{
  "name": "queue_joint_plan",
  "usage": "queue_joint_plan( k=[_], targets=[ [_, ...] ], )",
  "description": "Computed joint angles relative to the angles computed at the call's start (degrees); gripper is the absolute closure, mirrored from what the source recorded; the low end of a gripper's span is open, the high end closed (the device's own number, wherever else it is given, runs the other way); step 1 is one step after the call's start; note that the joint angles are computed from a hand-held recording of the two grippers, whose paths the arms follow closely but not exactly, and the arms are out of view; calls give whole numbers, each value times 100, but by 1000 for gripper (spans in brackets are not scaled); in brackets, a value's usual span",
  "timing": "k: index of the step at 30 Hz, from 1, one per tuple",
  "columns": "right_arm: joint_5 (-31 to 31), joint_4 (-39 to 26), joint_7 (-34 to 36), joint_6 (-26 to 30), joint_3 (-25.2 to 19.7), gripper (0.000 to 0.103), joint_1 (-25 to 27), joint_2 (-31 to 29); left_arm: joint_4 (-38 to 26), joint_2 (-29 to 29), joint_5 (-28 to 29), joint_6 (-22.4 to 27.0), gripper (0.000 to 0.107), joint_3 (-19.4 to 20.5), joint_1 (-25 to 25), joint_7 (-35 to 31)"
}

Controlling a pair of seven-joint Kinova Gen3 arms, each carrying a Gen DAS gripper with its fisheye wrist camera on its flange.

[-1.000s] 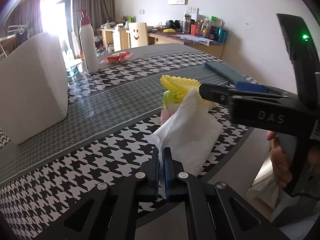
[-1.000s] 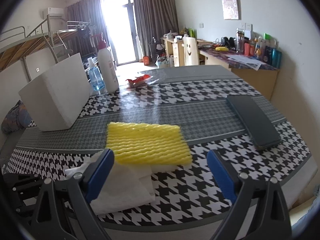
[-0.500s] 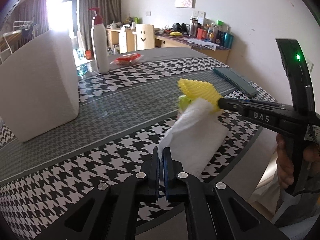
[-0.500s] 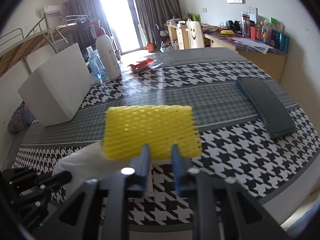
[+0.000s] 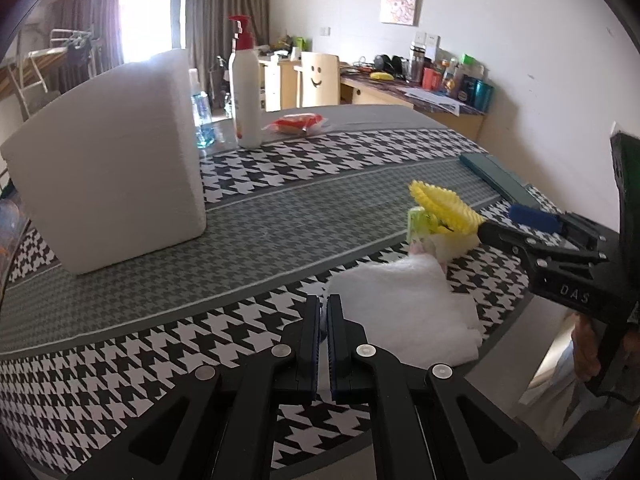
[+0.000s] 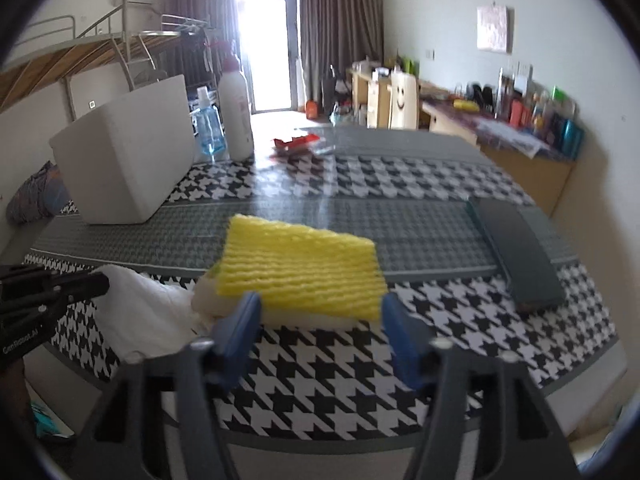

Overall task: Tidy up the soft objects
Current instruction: 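Close the right gripper on the yellow sponge edge and lift it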

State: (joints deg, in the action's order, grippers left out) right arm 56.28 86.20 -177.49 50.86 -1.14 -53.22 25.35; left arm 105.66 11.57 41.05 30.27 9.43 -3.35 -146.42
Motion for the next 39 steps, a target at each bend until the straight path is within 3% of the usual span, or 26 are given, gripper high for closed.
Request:
queue_joint_plan(
  k=[3, 5, 8, 11, 18, 22, 25, 28, 30, 37, 39],
  targets=[
    [43, 19, 51, -132, -12, 35, 37, -21, 10, -13, -33, 59, 93, 13, 10, -91],
    [-29, -62, 211, -94, -25, 35, 70, 26, 29, -31, -18, 70, 70, 17, 18, -151],
    [-105, -113, 383, -164, -11, 35, 116, 71, 109, -79, 267, 79, 49, 80, -65, -541],
    [-187, -203, 467, -162, 44, 35, 118, 147, 98, -59, 468, 278, 47, 69, -101, -891],
    [-421, -278, 660, -228, 129, 36, 161, 205, -43, 89, 255, 727, 46, 29, 16, -1031],
    [-696, -321, 866, -357, 96, 58, 286, 216, -119, 160, 169, 893, 36, -4, 76, -1037],
    [-811, -305, 900, -406, 146, 65, 284, 214, -180, 211, 68, 923, 36, -14, 139, -911],
    [-850, -243, 784, -479, 208, 86, 270, 164, -241, 278, -70, 972, 36, -3, 193, -793],
    [-845, -194, 695, -530, 235, 94, 264, 121, -256, 309, -188, 940, 36, 9, 250, -716],
    [-501, -33, 205, -449, 273, 96, 130, -37, -280, 379, -589, 813, 36, 55, 367, -495],
    [-406, -12, 106, -378, 241, 96, 104, -68, -228, 357, -654, 668, 41, 72, 401, -433]
  ],
)
